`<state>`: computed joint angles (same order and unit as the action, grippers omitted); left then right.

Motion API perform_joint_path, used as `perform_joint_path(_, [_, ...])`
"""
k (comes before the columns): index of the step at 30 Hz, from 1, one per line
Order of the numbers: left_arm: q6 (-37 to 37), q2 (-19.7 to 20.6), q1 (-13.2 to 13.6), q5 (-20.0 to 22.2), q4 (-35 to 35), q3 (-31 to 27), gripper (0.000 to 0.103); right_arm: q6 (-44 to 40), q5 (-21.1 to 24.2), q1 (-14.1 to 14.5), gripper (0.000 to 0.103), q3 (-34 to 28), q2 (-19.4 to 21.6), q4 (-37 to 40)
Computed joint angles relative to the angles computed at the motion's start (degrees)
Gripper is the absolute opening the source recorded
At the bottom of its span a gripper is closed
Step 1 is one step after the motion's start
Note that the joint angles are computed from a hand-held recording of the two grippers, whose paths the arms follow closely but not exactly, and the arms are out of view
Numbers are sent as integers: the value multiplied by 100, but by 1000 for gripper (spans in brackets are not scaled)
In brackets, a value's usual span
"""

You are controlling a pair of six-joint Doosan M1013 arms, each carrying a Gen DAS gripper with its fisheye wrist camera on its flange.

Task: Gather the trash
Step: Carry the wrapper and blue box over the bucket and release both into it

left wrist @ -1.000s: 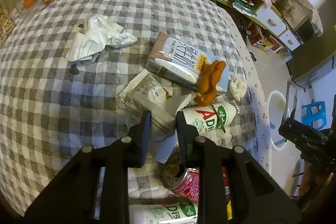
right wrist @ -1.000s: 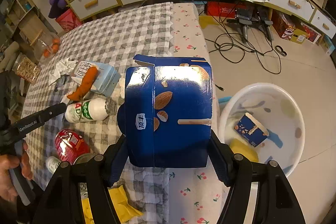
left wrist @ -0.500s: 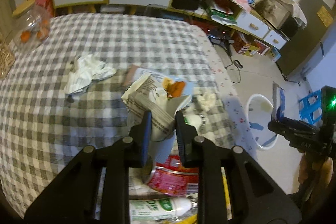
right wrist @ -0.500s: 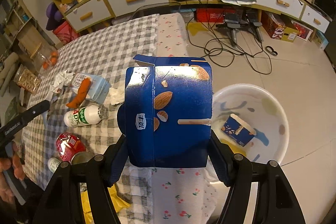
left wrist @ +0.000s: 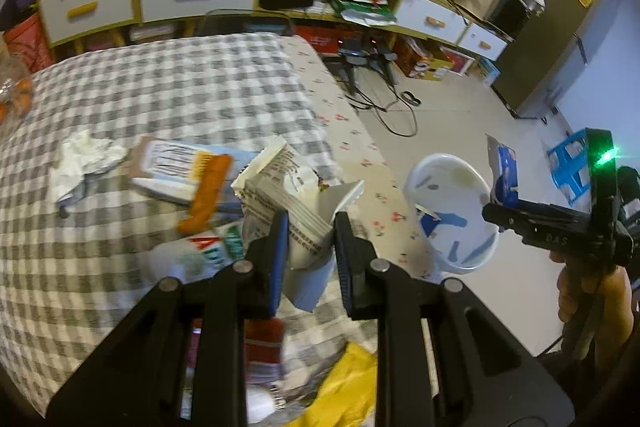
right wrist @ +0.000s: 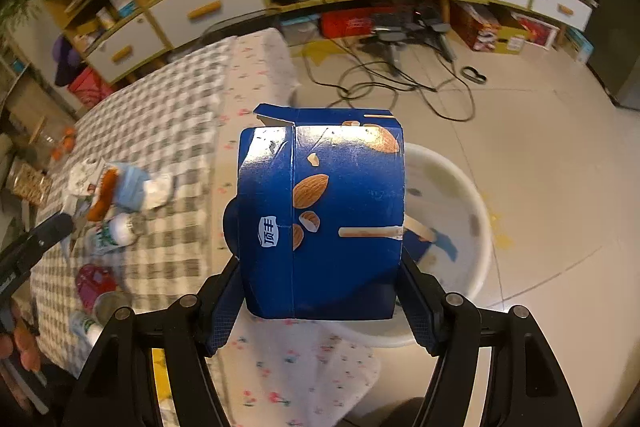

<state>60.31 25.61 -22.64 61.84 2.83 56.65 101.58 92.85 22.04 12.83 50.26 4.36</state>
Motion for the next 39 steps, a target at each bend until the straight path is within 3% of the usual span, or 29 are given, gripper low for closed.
perform_joint_path(25, [1705,1336,-488,332,-1245,-1750,27,218,-507,-563,71,1638,-792,-206])
perform_joint_path(26, [1711,1370,-499,353,-1227,-1793,29,216,-517,-576,71,1685,-814,-210])
perform_joint_path(28, [1623,1430,-530,421,-1086,-1885,44,213,-529,-594,72,1746,-845,-212])
perform_joint_path(30, [1456,1507,-545,638,-957,-2030,75,192,-527,-608,72,1755,-850,-192])
perform_joint_path(39, [850,1171,-529,725,-328,-1540,85,78,-425,-526,72,1472,-708,-129])
